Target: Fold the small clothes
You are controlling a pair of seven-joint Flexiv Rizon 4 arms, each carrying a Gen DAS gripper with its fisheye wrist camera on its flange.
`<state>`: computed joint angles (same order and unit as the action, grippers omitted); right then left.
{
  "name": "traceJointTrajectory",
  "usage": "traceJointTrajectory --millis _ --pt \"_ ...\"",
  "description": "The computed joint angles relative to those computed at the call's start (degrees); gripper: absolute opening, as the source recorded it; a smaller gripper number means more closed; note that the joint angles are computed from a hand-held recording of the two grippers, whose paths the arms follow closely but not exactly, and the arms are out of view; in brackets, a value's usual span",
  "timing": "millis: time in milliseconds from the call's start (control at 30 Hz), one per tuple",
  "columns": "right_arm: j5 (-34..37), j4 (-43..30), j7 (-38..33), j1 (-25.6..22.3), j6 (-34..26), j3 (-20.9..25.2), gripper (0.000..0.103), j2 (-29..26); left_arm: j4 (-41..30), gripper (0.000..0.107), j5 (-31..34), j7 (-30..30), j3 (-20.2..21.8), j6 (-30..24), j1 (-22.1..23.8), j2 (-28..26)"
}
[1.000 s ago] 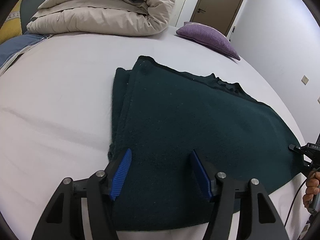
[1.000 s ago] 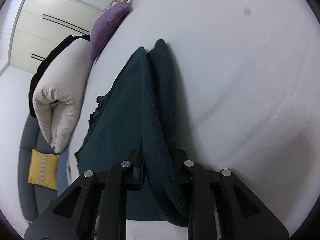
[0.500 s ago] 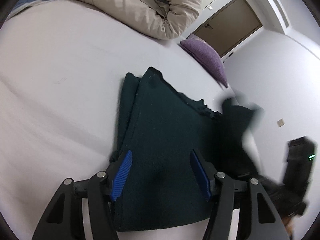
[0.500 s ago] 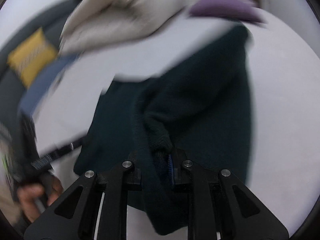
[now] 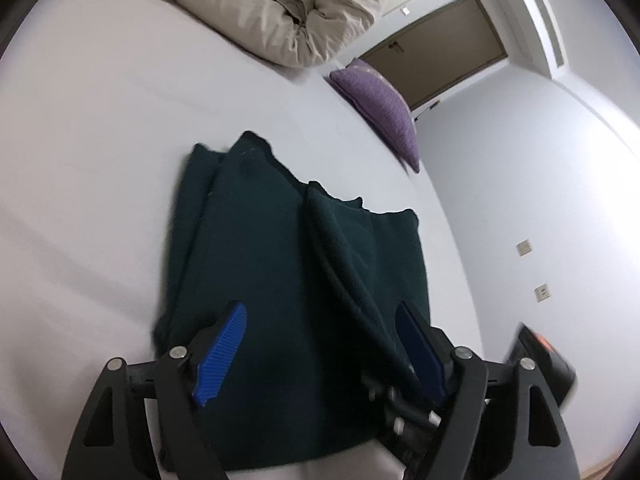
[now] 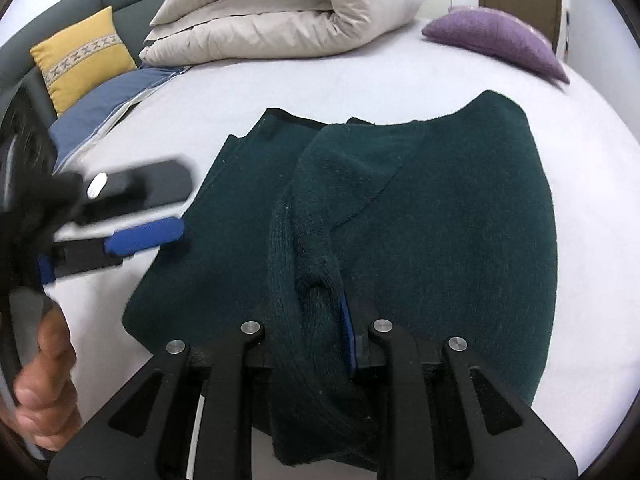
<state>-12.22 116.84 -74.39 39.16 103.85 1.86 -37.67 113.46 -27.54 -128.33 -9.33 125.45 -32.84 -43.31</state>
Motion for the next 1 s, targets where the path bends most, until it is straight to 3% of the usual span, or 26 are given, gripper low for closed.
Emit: traceJointTrajectory --millis 100,233,333,400,500,567,700,800,900,1000 --pt "2.92 2.59 -1.74 4.44 5.32 -4.0 0.021 -0.3 -4.19 0.079 1.43 1.75 -1.67 -8.54 3.12 -0.52" --pt "5.32 4.43 -3.94 2.79 9.75 -1.83 0.023 -0.74 -10.6 0.072 3.87 2.63 -2.64 -19.73 5.8 -2.77" --pt "8.19 6.79 -6.67 3.83 13.39 -2.07 0.026 -0.54 -14.6 0.059 2.83 2.36 3.79 -26.57 1.1 -2.99" --pt "10.53 9.03 -9.26 5.02 16.29 -2.29 0.026 -0.22 -16.64 0.042 3.55 1.89 5.47 -29.89 -0.01 -3.28" --pt "14.79 11.96 -14.05 7.65 20.61 -2.99 0.027 -0.15 -19.67 0.03 5.51 -0.05 10.68 -34.98 -3.3 -3.8" --pt "19.11 13.53 -18.15 10.63 23.68 -4.26 0.026 -0.43 -19.21 0.023 7.08 -0.72 9.75 -34.31 -2.37 -3.52" --pt "22.87 14.89 -22.29 10.8 24.95 -2.95 0.028 0.55 -12.75 0.013 10.15 -0.25 -2.86 -24.25 7.85 -2.17" --pt "22.62 15.47 -23.85 8.93 25.23 -0.97 0.035 1.02 -8.97 0.013 10.66 0.24 -3.78 -21.96 9.07 0.14" --pt "22.9 14.3 -24.96 8.81 23.94 -0.61 0.035 0.99 -5.03 0.013 11.8 -0.76 -5.46 -18.49 11.25 1.8" --pt "23.06 12.08 -25.36 10.66 21.32 -0.66 0.03 1.05 -3.59 0.013 12.57 -1.02 -5.92 -18.27 12.97 2.84"
